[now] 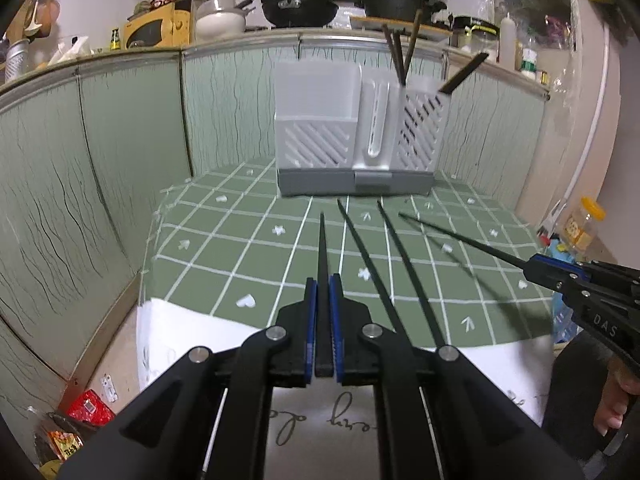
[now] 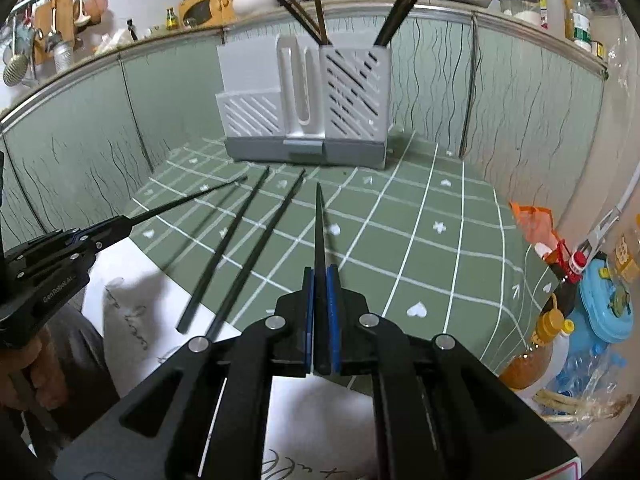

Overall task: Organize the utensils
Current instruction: 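Lift both held black chopsticks and carry them toward the white holder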

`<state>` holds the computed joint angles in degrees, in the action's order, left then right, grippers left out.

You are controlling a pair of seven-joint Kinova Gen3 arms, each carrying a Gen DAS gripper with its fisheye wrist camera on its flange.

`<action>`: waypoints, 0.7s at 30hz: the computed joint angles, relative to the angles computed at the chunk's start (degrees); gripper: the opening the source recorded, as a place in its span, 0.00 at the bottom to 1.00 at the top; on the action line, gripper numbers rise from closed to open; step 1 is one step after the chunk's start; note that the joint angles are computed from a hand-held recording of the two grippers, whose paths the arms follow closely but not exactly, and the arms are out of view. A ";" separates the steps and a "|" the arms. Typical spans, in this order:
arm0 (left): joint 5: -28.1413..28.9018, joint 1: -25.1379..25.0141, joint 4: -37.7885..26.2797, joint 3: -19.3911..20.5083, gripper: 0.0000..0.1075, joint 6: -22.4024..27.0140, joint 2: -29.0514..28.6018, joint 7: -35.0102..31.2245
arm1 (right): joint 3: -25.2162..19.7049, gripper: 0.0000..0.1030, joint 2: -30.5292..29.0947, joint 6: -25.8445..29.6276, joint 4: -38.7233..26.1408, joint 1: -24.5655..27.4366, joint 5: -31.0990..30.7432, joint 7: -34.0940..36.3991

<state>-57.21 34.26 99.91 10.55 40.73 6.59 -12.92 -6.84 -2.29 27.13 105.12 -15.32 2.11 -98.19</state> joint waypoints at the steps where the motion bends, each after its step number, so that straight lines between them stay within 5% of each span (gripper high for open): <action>1: 0.09 0.00 -0.12 0.04 0.07 0.09 -0.37 -0.20 | 0.20 0.06 -0.46 0.08 -0.16 0.00 -0.70 0.77; 21: 2.61 -3.97 -4.50 3.01 0.07 1.23 -4.90 -7.66 | 3.52 0.06 -4.79 0.23 -4.48 1.06 -11.58 11.45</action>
<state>-54.59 30.29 95.41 13.56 41.96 1.69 -20.59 -3.33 -7.08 27.35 100.63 -14.26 -9.46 -86.74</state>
